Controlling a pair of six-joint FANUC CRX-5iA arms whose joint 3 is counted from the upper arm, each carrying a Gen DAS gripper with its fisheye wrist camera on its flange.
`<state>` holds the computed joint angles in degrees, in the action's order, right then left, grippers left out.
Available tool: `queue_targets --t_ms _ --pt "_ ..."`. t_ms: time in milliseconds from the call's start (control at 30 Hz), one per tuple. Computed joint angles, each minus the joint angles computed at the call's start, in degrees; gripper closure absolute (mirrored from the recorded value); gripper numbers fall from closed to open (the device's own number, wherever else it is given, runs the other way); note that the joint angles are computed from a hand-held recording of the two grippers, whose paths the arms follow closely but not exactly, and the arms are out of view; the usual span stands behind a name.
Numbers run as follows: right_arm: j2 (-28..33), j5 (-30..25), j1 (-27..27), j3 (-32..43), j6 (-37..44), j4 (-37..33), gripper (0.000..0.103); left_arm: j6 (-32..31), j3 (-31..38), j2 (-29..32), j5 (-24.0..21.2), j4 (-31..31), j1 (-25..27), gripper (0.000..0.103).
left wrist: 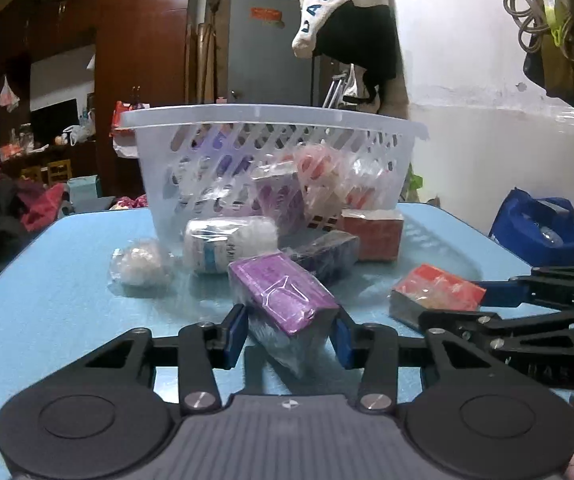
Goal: Organize objects
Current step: 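Grasp red printed box with right tool while left tool grasps purple wrapped box, drop both into basket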
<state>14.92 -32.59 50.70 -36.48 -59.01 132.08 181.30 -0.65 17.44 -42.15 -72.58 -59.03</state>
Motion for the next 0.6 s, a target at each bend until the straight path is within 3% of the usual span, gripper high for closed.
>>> queue_targets --t_ms 100,267,600 --pt "-0.37 -0.07 -1.07 -0.49 -3.24 3.58 0.05 2.73 -1.23 -0.86 -2.16 -2.65 -1.24 0.056" --pt "-1.24 -1.96 -2.24 -1.8 -9.01 8.69 0.051 5.93 -3.12 -2.3 -1.75 -3.72 -0.71 0.056" --pt "-2.63 -5.04 -2.69 -3.41 -12.04 11.25 0.051 11.12 -5.12 -3.46 -2.28 -6.43 -0.5 0.056"
